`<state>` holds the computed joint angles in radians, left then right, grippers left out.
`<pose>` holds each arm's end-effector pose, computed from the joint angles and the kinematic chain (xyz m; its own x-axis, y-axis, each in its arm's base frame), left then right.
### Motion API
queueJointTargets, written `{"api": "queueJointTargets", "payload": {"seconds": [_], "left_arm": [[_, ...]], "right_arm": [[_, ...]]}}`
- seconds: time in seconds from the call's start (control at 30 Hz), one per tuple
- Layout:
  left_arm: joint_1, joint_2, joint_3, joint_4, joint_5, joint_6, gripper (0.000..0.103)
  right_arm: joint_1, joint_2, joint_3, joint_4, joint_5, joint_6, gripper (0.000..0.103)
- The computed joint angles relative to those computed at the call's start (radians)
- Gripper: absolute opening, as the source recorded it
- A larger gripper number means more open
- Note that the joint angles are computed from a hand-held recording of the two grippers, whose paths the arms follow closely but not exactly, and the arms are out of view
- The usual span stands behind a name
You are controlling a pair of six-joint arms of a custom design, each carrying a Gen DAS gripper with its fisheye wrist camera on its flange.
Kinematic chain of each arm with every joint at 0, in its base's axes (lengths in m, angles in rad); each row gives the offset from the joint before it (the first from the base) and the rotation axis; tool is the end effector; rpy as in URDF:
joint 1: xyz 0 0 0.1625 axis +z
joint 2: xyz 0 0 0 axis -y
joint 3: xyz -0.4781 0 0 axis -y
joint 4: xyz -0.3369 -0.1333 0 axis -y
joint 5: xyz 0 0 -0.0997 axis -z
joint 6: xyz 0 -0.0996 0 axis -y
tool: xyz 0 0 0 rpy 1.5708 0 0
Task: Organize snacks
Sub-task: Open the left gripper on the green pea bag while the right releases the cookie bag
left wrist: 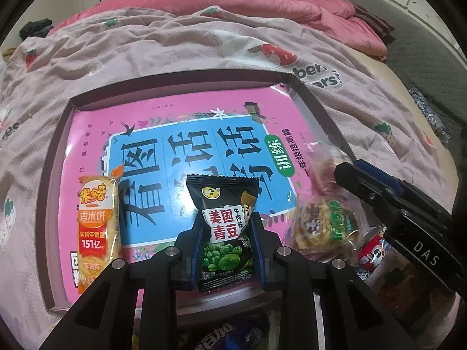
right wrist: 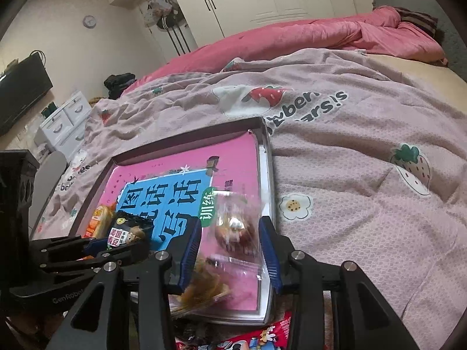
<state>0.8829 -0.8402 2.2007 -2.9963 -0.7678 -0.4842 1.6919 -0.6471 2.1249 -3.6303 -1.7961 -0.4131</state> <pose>-0.1549 -0.5113 0.1265 -0.7961 -0.0005 -0.6052 0.2971 0.8708 -0.3917 0.1766 -0.5319 0.0890 -0.8593 -0.3292 0.3915 -0.4868 0.7613 -0.4283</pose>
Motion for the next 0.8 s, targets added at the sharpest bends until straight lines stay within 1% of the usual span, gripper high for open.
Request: {"api": "queueJointTargets", "payload": {"seconds": [0.1,0.23,0.43,0.67,0.8], "left_arm": [[0.0,-0.005,-0.001,0.011,-0.001,-0.013,0.029],[-0.002,-0.008,-0.002,0.019,0.003,-0.019,0.029],[-0.002,-0.018,-0.001,0.019,-0.006,-0.025,0.031],[-0.016,-0.032,0.01,-0.005,0.0,-0.022,0.054],[-0.024,-0.036,0.016,-0.014,0.007,-0.022,0.056]], "right_arm": [[0.0,-0.003,0.002,0.001,0.012,-0.003,0.041],[0.007,-0.001,0.002,-0.003,0.008,-0.015,0.042],[0.01,-0.002,0.005,-0.015,0.001,-0.016,0.047],[0.01,-0.004,0.008,-0.025,-0.002,-0.023,0.051],[0.013,-0.005,0.011,-0.038,-0.005,-0.031,0.052]]}}
